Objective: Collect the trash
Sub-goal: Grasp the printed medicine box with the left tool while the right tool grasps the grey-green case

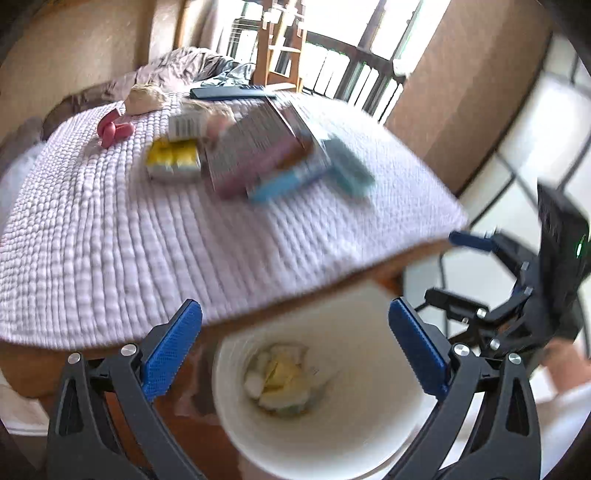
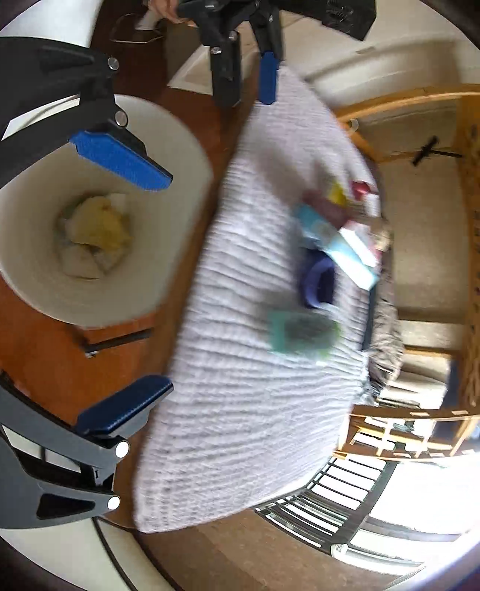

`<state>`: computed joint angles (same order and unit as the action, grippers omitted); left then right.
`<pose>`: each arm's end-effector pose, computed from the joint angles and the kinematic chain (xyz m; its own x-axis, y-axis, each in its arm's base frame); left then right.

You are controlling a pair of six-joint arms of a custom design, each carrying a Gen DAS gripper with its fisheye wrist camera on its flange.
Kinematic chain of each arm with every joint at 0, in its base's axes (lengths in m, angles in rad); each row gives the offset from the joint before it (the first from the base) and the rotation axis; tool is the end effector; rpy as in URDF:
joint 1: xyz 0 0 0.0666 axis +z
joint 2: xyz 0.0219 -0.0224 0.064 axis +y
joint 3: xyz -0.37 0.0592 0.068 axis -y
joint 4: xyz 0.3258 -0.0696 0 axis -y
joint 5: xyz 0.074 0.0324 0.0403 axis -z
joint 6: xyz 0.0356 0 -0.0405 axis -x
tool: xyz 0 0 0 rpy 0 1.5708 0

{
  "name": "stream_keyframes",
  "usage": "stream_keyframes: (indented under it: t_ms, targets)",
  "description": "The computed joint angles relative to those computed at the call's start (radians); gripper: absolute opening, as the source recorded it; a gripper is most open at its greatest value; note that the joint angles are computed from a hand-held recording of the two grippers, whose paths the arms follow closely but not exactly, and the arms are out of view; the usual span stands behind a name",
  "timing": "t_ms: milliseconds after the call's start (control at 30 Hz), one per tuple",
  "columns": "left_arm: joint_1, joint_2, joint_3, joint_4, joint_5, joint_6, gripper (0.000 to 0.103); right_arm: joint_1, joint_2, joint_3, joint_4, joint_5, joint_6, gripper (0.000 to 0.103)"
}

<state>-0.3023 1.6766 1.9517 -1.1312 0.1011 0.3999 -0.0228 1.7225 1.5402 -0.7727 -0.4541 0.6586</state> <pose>0.4892 -0.1568 0.4971 -0.8041 -0.1550 -0.5740 0.0503 0.9442 -0.3254 0.5267 0.0032 0.3404 -0.5029 -0.5387 -0.6759 -0.6836 0.7265 -0.0703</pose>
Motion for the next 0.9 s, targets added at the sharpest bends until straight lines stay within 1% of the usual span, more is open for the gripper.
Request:
stream_keyframes:
  t_ms: [67, 167, 300, 367, 467, 567, 767, 900]
  targets:
    - [0.025, 0.044, 0.061, 0.003, 0.034, 0.033, 0.102, 0.005, 0.021, 0.041, 0.014, -0.019, -0.034, 0.099]
    - [0.064, 0.112, 0.151, -0.014, 0.080, 0.073, 0.102, 0.025, 0.072, 0.128, 0.035, 0.002, -0.072, 0.099]
    - [0.101, 0.207, 0.276, -0.047, 0.151, 0.114, 0.102, 0.047, 0.141, 0.228, 0.022, 0.013, -0.113, 0.099]
    - [0.116, 0.255, 0.348, -0.080, 0.175, 0.121, 0.102, 0.056, 0.182, 0.285, -0.003, 0.019, -0.129, 0.099]
    - [0.127, 0.299, 0.398, -0.091, 0.203, 0.144, 0.102, 0.067, 0.232, 0.355, -0.031, 0.029, -0.145, 0.099]
    - [0.138, 0.304, 0.388, -0.052, 0.252, 0.191, 0.102, 0.076, 0.265, 0.402, -0.058, 0.032, -0.151, 0.099]
    - [0.151, 0.345, 0.446, -0.035, 0.308, 0.244, 0.102, 0.093, 0.309, 0.464, -0.093, 0.033, -0.152, 0.097]
    - [0.155, 0.396, 0.538, -0.081, 0.309, 0.243, 0.102, 0.099, 0.332, 0.501, -0.115, 0.037, -0.154, 0.087]
